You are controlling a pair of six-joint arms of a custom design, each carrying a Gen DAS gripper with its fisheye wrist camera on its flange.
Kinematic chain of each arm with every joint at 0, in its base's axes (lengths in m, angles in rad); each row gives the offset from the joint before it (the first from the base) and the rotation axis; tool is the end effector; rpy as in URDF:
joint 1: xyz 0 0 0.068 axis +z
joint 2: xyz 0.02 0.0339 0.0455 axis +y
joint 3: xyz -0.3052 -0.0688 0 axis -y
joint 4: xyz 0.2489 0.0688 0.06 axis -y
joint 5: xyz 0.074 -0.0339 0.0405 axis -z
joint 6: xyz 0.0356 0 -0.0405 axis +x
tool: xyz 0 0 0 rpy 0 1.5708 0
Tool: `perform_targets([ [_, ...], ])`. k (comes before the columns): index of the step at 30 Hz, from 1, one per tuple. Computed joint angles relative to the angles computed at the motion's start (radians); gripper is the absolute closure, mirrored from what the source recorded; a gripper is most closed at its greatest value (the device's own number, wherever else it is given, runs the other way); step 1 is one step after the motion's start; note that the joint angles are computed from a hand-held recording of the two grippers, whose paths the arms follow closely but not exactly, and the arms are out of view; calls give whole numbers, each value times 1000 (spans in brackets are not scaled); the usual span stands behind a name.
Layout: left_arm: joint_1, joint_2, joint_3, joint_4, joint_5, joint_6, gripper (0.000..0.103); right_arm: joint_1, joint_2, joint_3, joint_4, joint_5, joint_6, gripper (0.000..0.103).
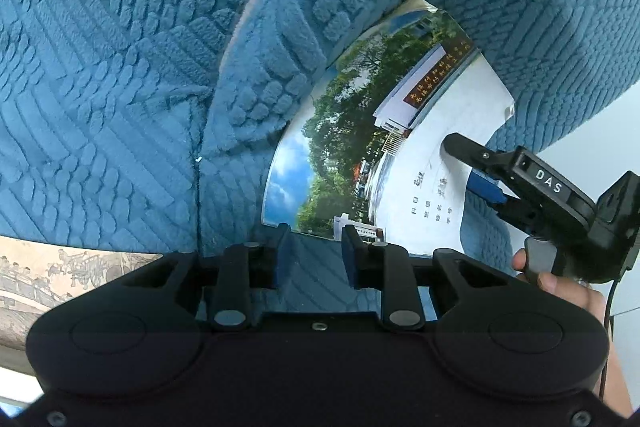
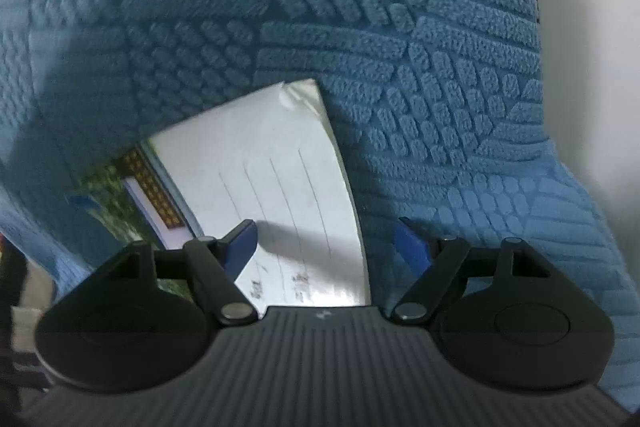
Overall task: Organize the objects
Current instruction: 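Move both grippers to the postcard on the seat back and close on its edge, then lift the postcard off the seat back with both grippers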
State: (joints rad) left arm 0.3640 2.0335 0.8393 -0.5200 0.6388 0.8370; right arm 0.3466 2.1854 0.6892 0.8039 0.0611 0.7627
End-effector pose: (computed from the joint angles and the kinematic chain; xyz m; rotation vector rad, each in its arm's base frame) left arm 0.2775 0.0830 0.0757 0.5842 2.7043 -0.8670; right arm 0.3381 0.1198 0.0492 0.5106 2.2578 0.5126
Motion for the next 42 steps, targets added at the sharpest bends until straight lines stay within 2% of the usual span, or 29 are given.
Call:
perform_targets([
  [2, 6, 0, 1, -3, -3, 12, 78, -29, 17, -11, 58, -77, 10, 24],
  [4, 10, 1, -1, -4, -1, 19, 78, -69, 42, -22, 130, -211, 37, 23],
  [7, 18, 1, -3, -6, 3, 28, 78, -112, 57, -25, 170, -362, 67, 22],
  [13, 29, 18, 17, -35, 5, 38, 78, -199, 121, -116, 485, -574, 157, 23],
  [16, 39, 36, 46, -72, 8, 35, 78, -228, 179, -141, 652, -719, 187, 31],
  [18, 44, 43, 58, -90, 9, 36, 78, -216, 163, -139, 640, -748, 150, 37],
  [19, 46, 44, 64, -100, 7, 38, 78, -204, 149, -135, 620, -753, 124, 38],
  [20, 49, 46, 70, -111, 5, 39, 78, -192, 136, -132, 599, -748, 106, 47],
  [21, 51, 46, 75, -119, 3, 39, 78, -177, 112, -125, 550, -731, 82, 65],
  [23, 59, 45, 87, -139, 0, 37, 77, -147, 55, -98, 397, -681, 36, 85],
  [25, 72, 50, 112, -188, -2, 35, 75, -122, 8, -76, 281, -631, 14, 88],
  [26, 85, 58, 134, -236, 6, 42, 69, -111, -7, -72, 252, -614, 23, 91],
  [29, 118, 56, 169, -336, 33, 59, 59, -79, -48, -71, 195, -552, 69, 93],
  [35, 209, 54, 234, -589, 71, 149, 44, 23, -108, -96, 184, -419, 220, 94],
  [37, 240, 43, 245, -656, 77, 185, 42, 66, -110, -68, 173, -362, 297, 94],
  [42, 293, 74, 366, -813, 95, 227, 35, 135, -156, -120, 221, -241, 492, 94],
])
